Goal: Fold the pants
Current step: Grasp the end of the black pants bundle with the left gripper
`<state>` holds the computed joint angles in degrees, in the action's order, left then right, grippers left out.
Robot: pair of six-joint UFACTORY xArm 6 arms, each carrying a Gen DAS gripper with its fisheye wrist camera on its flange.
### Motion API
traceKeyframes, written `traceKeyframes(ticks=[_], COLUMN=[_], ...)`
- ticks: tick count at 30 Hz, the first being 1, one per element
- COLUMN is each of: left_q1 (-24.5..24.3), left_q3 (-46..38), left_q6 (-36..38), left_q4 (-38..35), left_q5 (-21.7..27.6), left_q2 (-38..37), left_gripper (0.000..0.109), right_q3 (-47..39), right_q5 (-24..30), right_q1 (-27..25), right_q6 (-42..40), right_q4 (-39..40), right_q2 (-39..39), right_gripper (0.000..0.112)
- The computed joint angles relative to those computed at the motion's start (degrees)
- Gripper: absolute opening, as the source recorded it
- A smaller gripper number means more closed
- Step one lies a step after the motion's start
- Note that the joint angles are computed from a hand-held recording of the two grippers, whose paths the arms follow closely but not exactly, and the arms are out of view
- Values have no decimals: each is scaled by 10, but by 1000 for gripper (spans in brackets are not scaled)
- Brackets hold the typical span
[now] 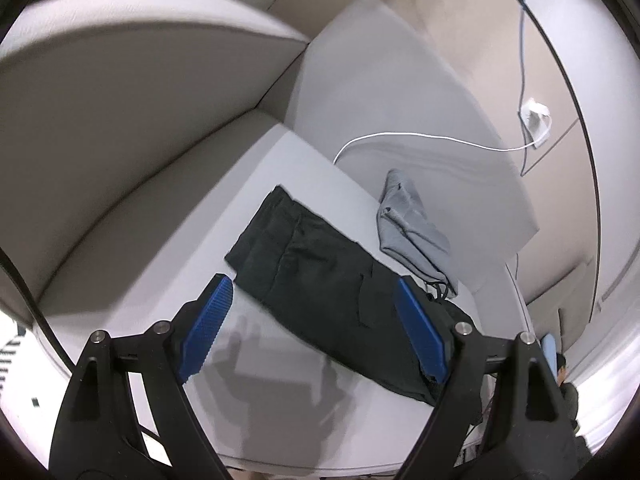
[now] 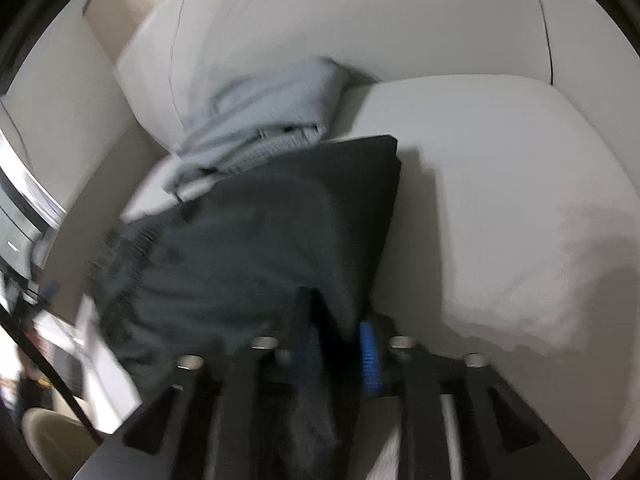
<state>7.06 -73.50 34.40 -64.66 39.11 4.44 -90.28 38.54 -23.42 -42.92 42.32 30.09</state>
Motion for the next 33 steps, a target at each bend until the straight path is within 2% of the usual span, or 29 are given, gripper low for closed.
traceKeyframes(ticks=[2,4,5,7,9,10,11,13,16,18,21,22,27,33], left_q1=[-1,-2,1,9,18,19,20,19,15,7,-3,-7,-33,-43], left_q3=[8,12,9,4,-1,-4,-9,-19,-47,-64,-94,-106,-157,-201], left_q6=[-15,-48,-71,-86,-86,-85,-88,-97,-113,-123,-171,-189,-275,-324], left_q4=[11,40,53,30,-10,-26,-38,-54,-70,-80,-66,-57,6,23], left_q5=[-7,-10,1,35,64,71,77,82,92,79,60,54,23,10], left_q2=[2,9,19,36,54,63,74,93,126,141,166,174,208,241], left_gripper=[80,80,80,80,80,80,80,80,80,80,80,80,80,79], right_q3=[23,40,57,107,149,174,198,241,289,302,300,298,300,283], right_q5=[-35,-70,-100,-173,-214,-237,-259,-288,-326,-325,-279,-271,-273,-244], right_q1=[12,23,28,36,42,46,51,61,65,71,77,77,62,53], right_q6=[-13,15,48,84,66,50,21,-1,78,86,12,5,55,37], right_q4=[-22,-98,-155,-233,-237,-230,-211,-216,-314,-299,-167,-148,-181,-128], right_q2=[-15,-30,-44,-87,-130,-155,-178,-222,-264,-287,-312,-314,-315,-307], right_gripper=[56,58,58,58,68,79,84,84,84,84,84,84,84,84])
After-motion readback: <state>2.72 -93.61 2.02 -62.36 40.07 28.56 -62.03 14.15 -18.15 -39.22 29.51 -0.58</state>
